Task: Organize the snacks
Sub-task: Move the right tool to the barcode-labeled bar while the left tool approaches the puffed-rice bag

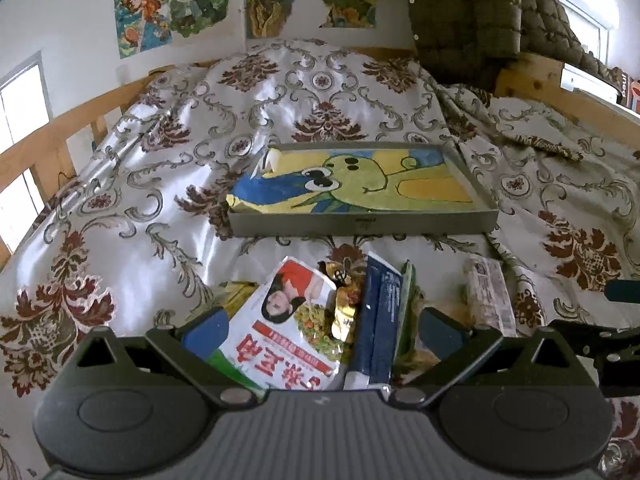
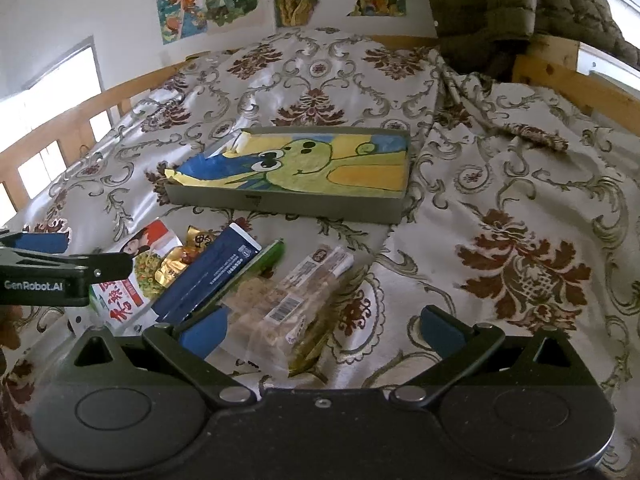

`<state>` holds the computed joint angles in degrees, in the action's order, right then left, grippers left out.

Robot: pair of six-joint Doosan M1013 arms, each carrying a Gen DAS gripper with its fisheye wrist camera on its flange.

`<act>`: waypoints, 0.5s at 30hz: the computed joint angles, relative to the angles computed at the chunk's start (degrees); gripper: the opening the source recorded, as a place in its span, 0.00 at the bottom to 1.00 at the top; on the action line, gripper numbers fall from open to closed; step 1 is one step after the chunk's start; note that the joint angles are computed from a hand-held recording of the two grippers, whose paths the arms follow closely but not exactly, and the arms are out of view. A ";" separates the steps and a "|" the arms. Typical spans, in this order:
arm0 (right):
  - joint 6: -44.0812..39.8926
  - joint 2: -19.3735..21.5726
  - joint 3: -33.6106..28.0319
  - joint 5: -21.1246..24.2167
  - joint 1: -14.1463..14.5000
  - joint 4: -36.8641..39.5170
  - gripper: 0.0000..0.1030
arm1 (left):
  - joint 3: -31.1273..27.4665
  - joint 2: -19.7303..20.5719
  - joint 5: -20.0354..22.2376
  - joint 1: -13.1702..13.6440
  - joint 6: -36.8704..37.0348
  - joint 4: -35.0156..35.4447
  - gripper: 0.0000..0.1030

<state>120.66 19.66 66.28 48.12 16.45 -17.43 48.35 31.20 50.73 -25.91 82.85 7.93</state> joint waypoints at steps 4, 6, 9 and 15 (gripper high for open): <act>-0.84 0.61 -0.32 -0.82 0.04 -0.36 0.99 | 0.42 0.08 -1.60 0.23 -0.77 0.25 1.00; -1.40 1.01 -0.65 -0.78 0.01 -0.06 0.99 | -0.51 0.71 -0.35 0.71 -0.22 -1.70 1.00; -2.60 1.88 -1.53 -0.01 -0.12 0.94 0.99 | -0.76 1.10 0.14 1.52 1.27 -4.86 1.00; -5.14 3.30 -2.68 -0.47 -0.81 4.53 0.99 | 1.69 0.14 -3.53 1.99 7.67 -8.43 1.00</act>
<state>115.53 22.96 63.59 47.65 15.64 -12.91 50.04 31.34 47.21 -23.92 90.52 -0.50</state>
